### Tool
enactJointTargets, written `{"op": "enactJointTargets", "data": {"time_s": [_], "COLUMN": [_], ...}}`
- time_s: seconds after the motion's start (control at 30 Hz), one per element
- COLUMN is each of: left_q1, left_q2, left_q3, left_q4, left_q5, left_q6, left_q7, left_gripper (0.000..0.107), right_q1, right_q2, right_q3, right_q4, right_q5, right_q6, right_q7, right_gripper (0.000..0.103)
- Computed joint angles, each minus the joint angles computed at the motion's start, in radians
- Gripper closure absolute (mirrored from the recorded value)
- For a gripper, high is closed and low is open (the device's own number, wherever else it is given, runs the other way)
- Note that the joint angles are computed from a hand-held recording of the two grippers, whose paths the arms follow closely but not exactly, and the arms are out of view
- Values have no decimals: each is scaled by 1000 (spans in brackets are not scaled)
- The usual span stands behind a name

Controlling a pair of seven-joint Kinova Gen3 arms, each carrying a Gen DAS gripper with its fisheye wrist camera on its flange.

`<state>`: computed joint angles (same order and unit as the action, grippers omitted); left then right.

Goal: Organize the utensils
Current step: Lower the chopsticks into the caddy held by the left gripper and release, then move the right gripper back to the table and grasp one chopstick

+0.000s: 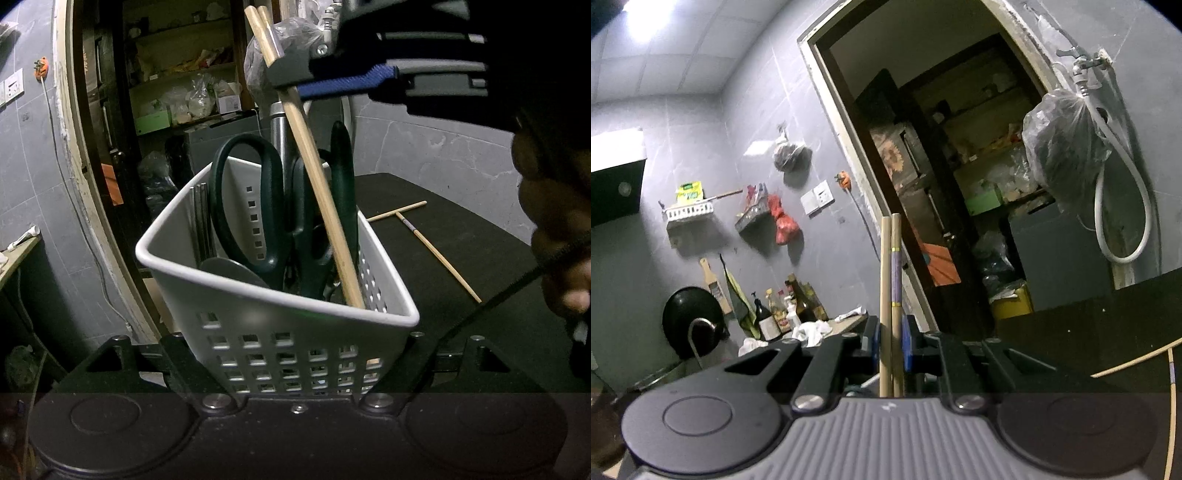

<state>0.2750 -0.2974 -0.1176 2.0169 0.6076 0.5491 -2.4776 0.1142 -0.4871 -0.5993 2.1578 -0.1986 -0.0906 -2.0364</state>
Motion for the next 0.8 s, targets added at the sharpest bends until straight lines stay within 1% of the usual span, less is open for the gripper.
{"op": "enactJointTargets", "data": {"time_s": [0.13, 0.23, 0.3, 0.33, 0.4, 0.47, 0.5, 0.57, 0.6, 0.63, 0.67, 0.73, 0.8], "left_q1": [1, 1, 2, 4, 3, 2, 2, 2, 1, 1, 1, 1, -1], "left_q2": [3, 2, 5, 6, 7, 7, 7, 8, 9, 9, 9, 9, 10], "left_q3": [1, 0, 0, -4, -1, -2, -2, -2, 0, -2, -2, -4, -4], "left_q4": [-1, 0, -1, 0, 0, 1, 1, 1, 1, 1, 1, 2, 2], "left_q5": [0, 1, 3, 6, 8, 9, 10, 13, 13, 14, 15, 16, 17], "left_q6": [-3, -2, -3, -4, -5, -5, -5, -6, -6, -5, -5, -3, -2], "left_q7": [0, 0, -1, -6, -6, -8, -9, -9, -8, -10, -12, -15, -17], "left_gripper": [25, 25, 25, 25, 25, 25, 25, 25, 25, 25, 25, 25, 25], "right_q1": [-41, -89, -124, -138, -154, -135, -118, -67, -28, 4, 36, 111, 180], "right_q2": [-4, -9, -16, -20, -34, -64, -81, -118, -140, -153, -167, -186, -183], "right_q3": [26, 64, 90, 101, 116, 109, 105, 93, 85, 80, 77, 67, 56], "right_q4": [1, -1, 0, 0, 1, 3, 3, 1, -2, -6, -7, -14, -30], "right_q5": [17, 37, 52, 59, 67, 72, 73, 72, 70, 70, 71, 81, 99], "right_q6": [30, 61, 77, 86, 101, 111, 115, 132, 150, 166, 181, 228, 290], "right_q7": [5, 8, 11, 12, 9, 2, -3, -17, -28, -38, -48, -68, -88], "right_gripper": [88, 84, 77, 68, 64, 47, 43, 25, 20, 12, 8, 4, 2]}}
